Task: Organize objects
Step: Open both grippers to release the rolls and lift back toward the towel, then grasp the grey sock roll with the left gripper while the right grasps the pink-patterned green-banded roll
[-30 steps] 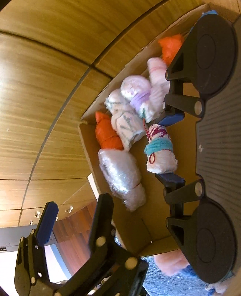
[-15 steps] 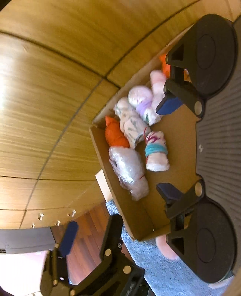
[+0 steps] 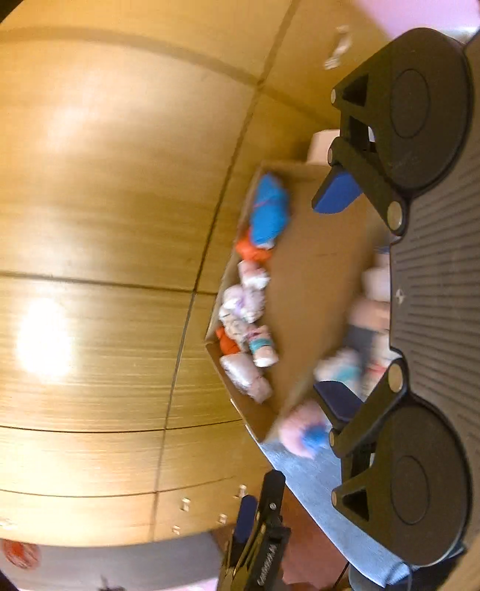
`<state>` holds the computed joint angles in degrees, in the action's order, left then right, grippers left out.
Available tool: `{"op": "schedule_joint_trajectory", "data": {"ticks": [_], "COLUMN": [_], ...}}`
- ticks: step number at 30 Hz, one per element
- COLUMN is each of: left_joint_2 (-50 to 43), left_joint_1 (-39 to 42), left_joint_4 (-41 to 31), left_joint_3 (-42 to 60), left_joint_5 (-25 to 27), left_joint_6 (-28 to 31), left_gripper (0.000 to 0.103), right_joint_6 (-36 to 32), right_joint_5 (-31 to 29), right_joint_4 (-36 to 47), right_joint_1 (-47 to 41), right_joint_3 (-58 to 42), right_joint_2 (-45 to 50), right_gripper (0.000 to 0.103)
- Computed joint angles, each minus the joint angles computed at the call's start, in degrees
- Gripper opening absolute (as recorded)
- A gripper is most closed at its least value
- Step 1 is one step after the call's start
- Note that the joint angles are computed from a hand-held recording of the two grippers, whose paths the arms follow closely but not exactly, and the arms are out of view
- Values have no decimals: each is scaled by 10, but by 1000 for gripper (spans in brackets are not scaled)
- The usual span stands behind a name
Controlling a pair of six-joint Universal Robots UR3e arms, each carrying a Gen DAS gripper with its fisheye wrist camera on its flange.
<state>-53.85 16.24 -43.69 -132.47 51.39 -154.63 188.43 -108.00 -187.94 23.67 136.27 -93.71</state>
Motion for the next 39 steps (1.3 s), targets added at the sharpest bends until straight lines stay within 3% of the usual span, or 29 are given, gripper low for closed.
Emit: {"op": "schedule_joint_trajectory", "data": {"ticks": [3, 6, 8, 11, 13, 15, 21, 25, 34, 38, 39], "left_joint_2": [104, 208, 272, 307, 285, 276, 118, 53, -65, -74, -74], "left_joint_1": [45, 94, 120, 121, 88, 75, -51, -94, -119, -116, -115], "left_joint_4": [-86, -214, -289, -324, -262, -248, -14, 72, 148, 156, 156], "left_joint_3": [-51, -78, -90, -105, -124, -132, -154, -157, -123, -123, -124], "left_joint_5": [-39, -78, -94, -89, -61, -50, 35, 63, 71, 66, 65], "left_joint_6": [52, 118, 168, 183, 146, 132, 37, 5, 11, 25, 27], "left_gripper": [89, 90, 91, 92, 92, 92, 92, 85, 57, 49, 48], "right_joint_6": [93, 162, 193, 211, 225, 223, 225, 230, 216, 237, 241], "right_joint_5": [-98, -159, -190, -196, -199, -196, -219, -233, -236, -251, -251], "right_joint_4": [-89, -181, -206, -239, -237, -241, -237, -227, -171, -112, -100], "right_joint_1": [85, 143, 172, 174, 174, 169, 177, 189, 180, 186, 185], "right_joint_3": [39, 59, 60, 62, 68, 69, 52, 42, -27, -64, -71], "right_joint_2": [68, 152, 188, 224, 219, 222, 247, 255, 279, 286, 287], "right_gripper": [100, 100, 100, 101, 101, 101, 101, 101, 98, 89, 82]}}
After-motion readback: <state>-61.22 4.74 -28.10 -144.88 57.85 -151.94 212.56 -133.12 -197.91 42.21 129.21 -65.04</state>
